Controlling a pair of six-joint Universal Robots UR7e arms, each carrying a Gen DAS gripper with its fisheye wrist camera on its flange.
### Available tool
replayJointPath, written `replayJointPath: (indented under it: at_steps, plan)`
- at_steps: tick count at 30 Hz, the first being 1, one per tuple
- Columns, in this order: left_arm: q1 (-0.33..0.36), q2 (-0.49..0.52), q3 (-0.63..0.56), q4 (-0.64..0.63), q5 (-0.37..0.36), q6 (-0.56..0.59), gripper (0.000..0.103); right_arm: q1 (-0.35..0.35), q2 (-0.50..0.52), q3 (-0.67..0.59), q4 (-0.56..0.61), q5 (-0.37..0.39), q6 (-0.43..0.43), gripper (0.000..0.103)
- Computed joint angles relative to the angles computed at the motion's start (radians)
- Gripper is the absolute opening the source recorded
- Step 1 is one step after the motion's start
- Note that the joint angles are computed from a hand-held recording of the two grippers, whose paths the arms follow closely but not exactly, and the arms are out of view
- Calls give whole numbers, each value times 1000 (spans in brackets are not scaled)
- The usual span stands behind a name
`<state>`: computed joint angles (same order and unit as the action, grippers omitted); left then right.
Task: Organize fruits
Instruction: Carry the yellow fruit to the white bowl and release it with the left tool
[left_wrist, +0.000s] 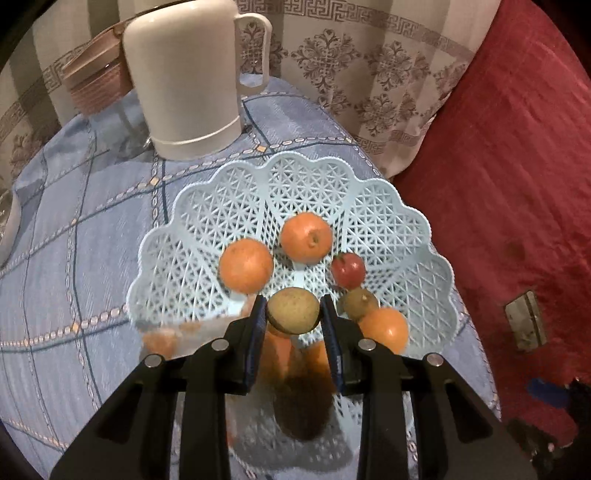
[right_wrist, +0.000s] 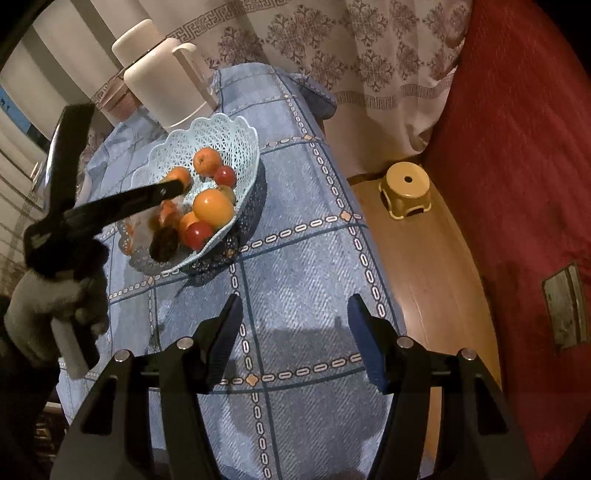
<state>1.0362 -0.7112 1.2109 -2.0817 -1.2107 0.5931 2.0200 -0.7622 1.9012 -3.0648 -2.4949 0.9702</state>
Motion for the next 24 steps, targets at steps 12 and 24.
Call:
replayJointPath:
  at_steps: [12,24]
  plan:
    - [-2,18,-8,12,9,23,30,-3,10,-22,23,14,1,61]
    - [-16,-33,44,-59,20,75,63,1,24,-62,14,4,-48,66]
